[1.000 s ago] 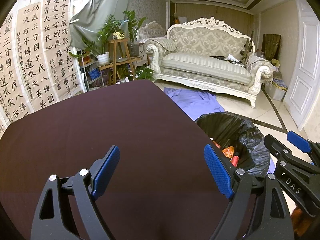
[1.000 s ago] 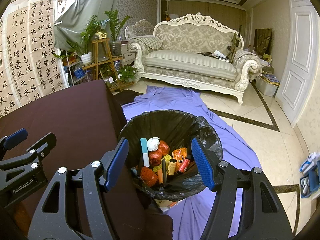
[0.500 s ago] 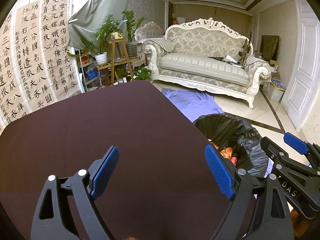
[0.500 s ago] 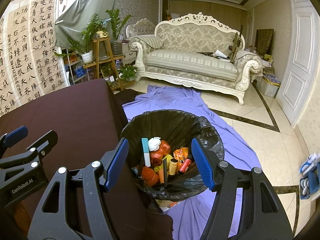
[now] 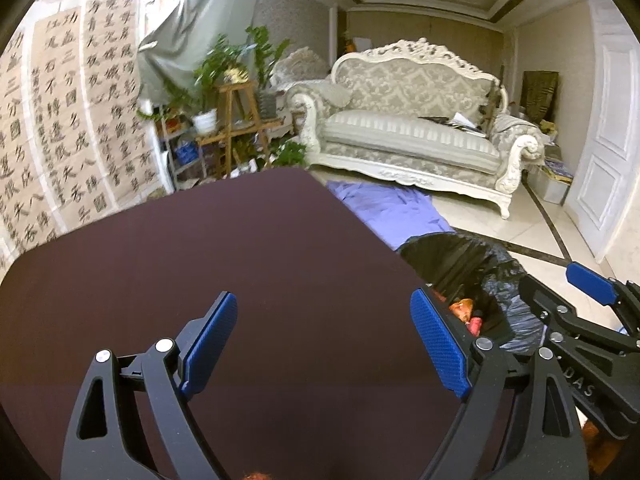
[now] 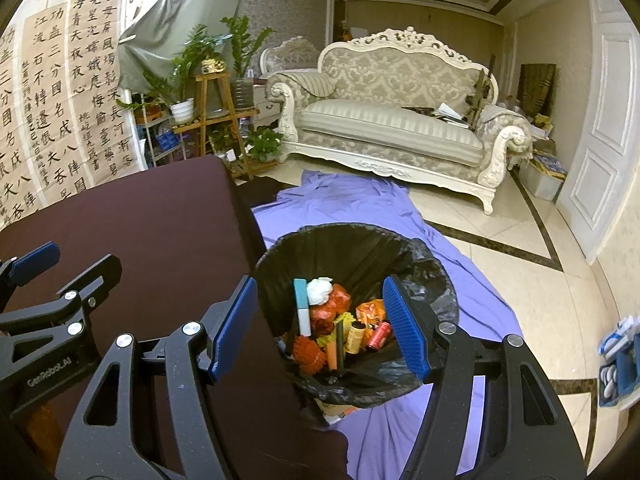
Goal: Collect trash
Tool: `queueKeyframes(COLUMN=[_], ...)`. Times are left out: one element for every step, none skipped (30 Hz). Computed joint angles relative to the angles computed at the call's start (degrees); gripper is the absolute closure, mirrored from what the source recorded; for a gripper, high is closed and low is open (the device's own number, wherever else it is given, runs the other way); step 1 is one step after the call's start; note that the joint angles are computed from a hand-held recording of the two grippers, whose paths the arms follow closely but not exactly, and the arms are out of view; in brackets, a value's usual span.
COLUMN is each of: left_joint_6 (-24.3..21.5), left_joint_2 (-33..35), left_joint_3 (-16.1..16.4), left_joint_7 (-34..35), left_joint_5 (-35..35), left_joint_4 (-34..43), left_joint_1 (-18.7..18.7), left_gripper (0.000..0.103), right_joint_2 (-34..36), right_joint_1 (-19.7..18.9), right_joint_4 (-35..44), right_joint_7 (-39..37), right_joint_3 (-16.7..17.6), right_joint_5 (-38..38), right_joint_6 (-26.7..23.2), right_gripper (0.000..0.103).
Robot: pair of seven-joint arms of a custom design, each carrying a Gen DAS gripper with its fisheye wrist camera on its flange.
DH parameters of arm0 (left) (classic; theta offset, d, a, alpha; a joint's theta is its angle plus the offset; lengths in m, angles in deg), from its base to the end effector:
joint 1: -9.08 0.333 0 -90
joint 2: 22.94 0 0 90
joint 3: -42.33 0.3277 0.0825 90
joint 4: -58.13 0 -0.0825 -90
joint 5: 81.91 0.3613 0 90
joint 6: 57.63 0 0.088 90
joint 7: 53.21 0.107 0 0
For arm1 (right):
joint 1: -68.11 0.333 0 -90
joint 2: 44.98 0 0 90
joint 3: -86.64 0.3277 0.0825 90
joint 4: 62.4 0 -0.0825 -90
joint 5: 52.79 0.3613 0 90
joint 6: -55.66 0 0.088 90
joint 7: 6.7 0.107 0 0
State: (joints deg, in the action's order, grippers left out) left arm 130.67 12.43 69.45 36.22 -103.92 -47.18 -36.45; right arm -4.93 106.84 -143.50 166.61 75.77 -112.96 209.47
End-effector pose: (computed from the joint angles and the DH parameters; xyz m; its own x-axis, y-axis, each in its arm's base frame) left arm 0.6414 -0.2351 0.3596 -0.1124 -0.9936 0.0071 -0.6003 0.0622 -0.7974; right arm 0.6306 0.4057 0.3613 -0.0545 -0.9981 0.0303 -0.5957 0.0081 -0.8032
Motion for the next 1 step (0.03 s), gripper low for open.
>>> queueKeyframes(left_joint_6=[-0.61], left_joint_2=[-0.12], left_joint_3=[-0.15], left_joint_7=[-0.23], left_joint_5=[-0.20], left_joint_4=[-0.04], left_joint_1=[0.55], left_gripper=[0.017], right_joint_2=[0.62], right_joint_1=[-0.41], right_joint_4=[0.99], right_joint_7=[-1.11], right_joint_3=[0.55], right_joint_5=[0.65], right_joint_6=[0.15], right_gripper=[0.039])
